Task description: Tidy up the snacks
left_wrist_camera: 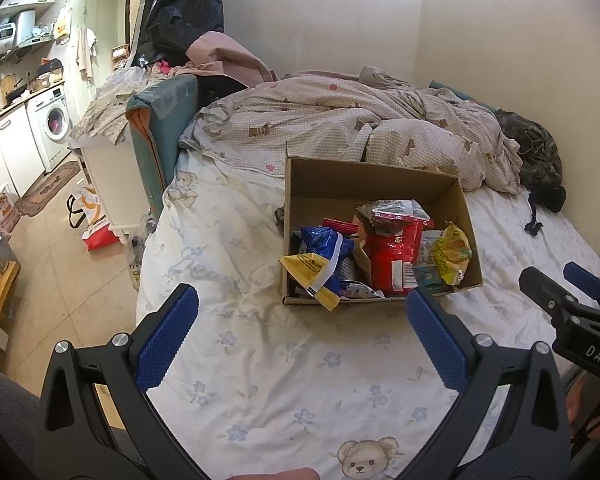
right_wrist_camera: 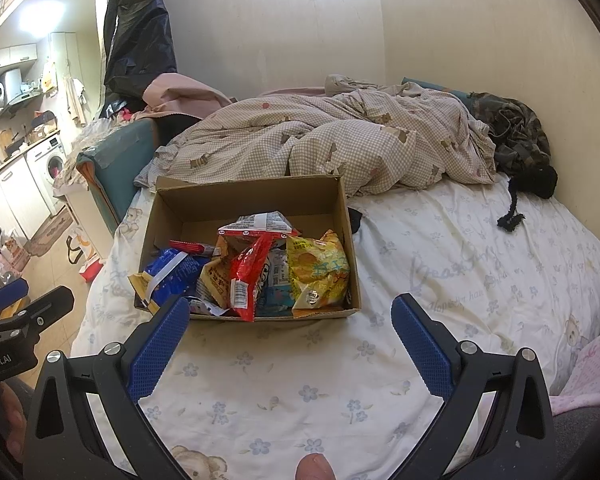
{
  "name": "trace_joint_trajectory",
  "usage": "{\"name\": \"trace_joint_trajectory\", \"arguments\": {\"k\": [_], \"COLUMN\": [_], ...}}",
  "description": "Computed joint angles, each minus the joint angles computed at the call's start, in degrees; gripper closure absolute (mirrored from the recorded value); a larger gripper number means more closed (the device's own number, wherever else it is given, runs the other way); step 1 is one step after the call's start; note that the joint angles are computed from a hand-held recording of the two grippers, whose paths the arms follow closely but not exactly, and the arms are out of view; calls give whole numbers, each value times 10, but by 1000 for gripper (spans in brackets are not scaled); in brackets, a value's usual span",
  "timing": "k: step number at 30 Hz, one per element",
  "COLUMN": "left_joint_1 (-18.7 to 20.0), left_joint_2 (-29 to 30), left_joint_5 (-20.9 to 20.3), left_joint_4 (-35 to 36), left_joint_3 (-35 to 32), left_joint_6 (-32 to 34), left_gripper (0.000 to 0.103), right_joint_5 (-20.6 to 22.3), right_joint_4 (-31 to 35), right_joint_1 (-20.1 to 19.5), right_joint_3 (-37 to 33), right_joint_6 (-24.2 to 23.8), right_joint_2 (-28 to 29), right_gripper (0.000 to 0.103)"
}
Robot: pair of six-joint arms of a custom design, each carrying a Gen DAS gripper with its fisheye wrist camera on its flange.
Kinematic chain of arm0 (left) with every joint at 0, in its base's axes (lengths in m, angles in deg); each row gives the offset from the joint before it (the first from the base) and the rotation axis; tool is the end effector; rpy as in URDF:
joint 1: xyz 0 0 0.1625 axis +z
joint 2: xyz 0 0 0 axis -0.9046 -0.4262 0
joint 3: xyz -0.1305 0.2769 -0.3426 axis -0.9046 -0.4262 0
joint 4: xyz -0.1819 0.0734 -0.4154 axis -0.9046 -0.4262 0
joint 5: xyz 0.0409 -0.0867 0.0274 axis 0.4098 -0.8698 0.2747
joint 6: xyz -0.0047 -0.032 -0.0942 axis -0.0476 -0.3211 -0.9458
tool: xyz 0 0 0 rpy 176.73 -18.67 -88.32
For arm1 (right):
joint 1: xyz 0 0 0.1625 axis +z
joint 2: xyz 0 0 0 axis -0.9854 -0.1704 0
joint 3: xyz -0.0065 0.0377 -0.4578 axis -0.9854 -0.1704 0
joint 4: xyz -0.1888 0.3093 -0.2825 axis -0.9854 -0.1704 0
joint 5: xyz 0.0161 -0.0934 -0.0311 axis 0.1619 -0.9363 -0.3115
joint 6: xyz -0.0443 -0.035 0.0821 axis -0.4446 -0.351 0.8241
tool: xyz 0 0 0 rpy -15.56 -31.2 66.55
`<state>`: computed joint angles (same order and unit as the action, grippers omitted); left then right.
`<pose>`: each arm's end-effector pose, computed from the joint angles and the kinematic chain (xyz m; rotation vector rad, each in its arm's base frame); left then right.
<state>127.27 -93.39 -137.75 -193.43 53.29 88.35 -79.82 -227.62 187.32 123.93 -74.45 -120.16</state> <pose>-0.2194 -0.8240 0.2571 0.8012 2.3687 -0.8859 0.2895 -0.7455 0.1796 0.0554 -2.0772 1.2016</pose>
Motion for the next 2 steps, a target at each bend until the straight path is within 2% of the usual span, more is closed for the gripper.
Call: {"name": "trace_joint_trajectory", "arguments": {"k": [2], "left_joint_1": [0], "left_joint_2": [0], "left_joint_5": [0], "left_joint_4": [-1], "left_joint_3": [0], "left_joint_6": [1], "left_gripper": [0], "right_joint_5": [-1], "right_joint_4": [-2], "right_joint_1": [1], "right_joint_3": [-2], "right_joint_6": [-1], "right_joint_2": [2], "right_gripper": [0]}}
